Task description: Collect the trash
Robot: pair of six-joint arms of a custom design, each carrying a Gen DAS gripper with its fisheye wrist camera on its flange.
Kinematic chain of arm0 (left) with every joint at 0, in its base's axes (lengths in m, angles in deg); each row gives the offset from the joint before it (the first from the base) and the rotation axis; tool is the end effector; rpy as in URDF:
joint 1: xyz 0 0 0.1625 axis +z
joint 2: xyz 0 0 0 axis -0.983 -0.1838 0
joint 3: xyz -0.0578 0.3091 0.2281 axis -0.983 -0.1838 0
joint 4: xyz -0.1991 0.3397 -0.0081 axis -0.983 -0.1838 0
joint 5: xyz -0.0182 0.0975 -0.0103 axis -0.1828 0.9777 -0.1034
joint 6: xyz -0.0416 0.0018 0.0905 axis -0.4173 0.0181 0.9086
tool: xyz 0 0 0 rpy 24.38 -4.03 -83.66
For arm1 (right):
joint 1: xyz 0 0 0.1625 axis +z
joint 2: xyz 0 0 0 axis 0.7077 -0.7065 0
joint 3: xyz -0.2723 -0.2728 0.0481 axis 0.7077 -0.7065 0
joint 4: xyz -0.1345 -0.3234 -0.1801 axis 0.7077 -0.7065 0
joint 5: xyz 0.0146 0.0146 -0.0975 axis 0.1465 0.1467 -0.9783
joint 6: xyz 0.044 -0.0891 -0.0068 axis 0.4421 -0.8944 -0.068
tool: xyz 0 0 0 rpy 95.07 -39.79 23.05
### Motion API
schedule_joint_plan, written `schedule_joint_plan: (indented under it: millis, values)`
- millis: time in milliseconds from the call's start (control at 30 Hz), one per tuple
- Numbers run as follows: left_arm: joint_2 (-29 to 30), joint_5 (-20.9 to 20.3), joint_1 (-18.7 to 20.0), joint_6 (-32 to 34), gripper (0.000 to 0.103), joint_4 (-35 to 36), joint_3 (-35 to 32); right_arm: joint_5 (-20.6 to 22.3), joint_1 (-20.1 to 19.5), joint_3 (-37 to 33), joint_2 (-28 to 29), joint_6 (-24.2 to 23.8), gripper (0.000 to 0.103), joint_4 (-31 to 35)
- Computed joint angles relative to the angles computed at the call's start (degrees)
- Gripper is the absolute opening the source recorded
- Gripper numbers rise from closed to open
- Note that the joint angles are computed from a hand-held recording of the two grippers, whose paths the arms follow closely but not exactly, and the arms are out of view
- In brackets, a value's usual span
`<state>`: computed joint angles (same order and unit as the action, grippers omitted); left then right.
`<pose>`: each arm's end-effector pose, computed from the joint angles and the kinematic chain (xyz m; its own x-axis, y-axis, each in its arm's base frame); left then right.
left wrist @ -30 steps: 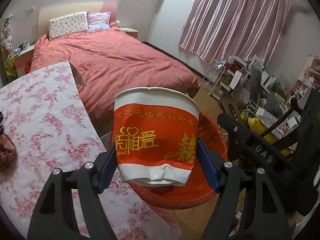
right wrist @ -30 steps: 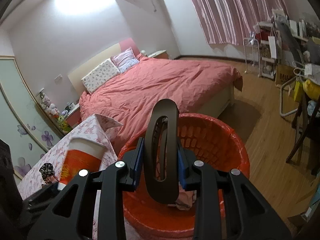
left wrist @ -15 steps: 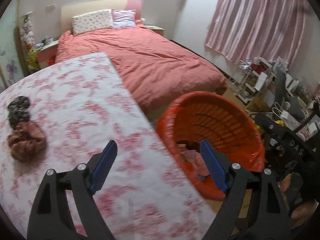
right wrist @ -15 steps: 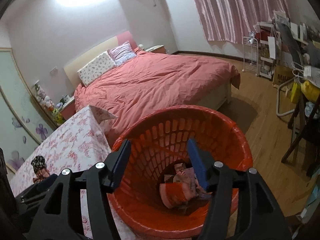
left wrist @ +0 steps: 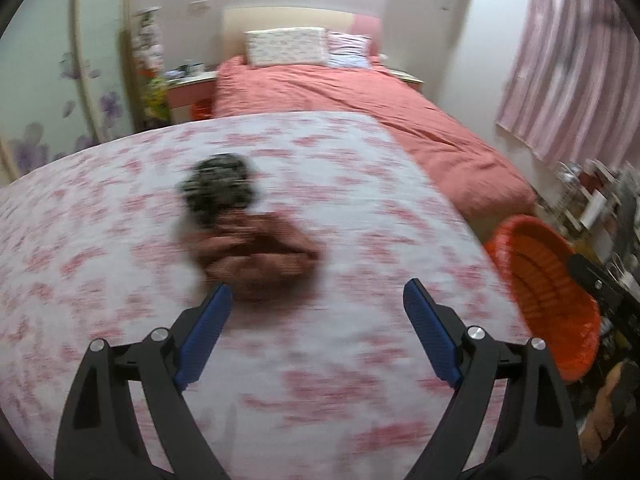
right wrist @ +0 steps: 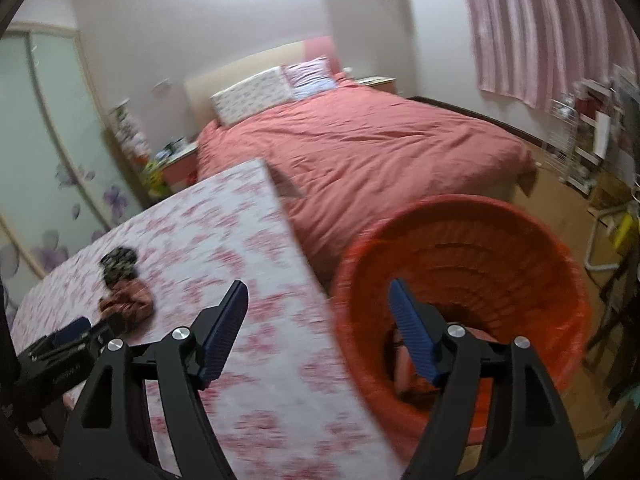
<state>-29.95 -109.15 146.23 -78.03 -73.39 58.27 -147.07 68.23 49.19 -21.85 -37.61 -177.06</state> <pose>-0.0474 -0.6338 0.3443 -0.7645 -0.0618 -0.6417 0.4062 0.7268 -0.5539 0.3311 -0.5870 0.0628 -0.8514 0.0081 0.5245 -0.4044 0.6266 -0.6662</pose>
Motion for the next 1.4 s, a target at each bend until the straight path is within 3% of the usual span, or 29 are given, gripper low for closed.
schedule_joint_plan:
  millis: [267, 433, 733, 900, 933, 1000, 1067, 1133, 1233, 1400]
  values:
    - [-4.9, 3.9, 4.6, 0.5, 0.086, -1.7, -0.3, 3.2, 3.7, -10.9, 8.1, -2.1, 0.08, 10.4]
    - [-7.0, 4.2, 7.5, 0.6, 0.086, -1.7, -1.5, 6.0, 4.9, -19.5, 13.9, -3.0, 0.086, 17.6]
    - [-8.3, 3.4, 11.1, -0.2, 0.086, -1.0, -3.3, 3.5, 5.7, -38.8, 25.8, -0.9, 0.091, 30.4]
    - [-8.1, 2.6, 12.3, -0.7, 0.086, -0.5, -4.2, 3.9, 5.1, -43.7, 28.2, 2.8, 0.091, 36.9]
    - [-8.0, 2.5, 12.4, -0.8, 0.086, -0.3, -4.3, 4.2, 4.9, -44.1, 28.3, 3.4, 0.087, 37.9]
    - [-7.9, 2.1, 12.5, -0.9, 0.086, 0.0, -4.4, 3.7, 5.1, -44.3, 28.6, 2.5, 0.071, 37.3]
    - [-7.8, 1.6, 12.4, -0.9, 0.086, 0.2, -4.3, 4.9, 5.0, -43.2, 27.9, 2.0, 0.045, 37.1]
    - [-7.6, 1.2, 12.1, -0.6, 0.086, 0.0, -4.3, 6.7, 4.8, -41.0, 26.5, 2.4, 0.026, 36.7]
    - [-6.8, 0.8, 11.5, -0.2, 0.086, -0.2, -4.4, 5.8, 4.9, -38.2, 25.1, 2.0, 0.017, 34.9]
    - [-4.3, -1.0, 10.4, -0.6, 0.086, 0.7, -6.3, 3.0, 4.3, -31.3, 21.2, 1.8, 0.015, 28.5]
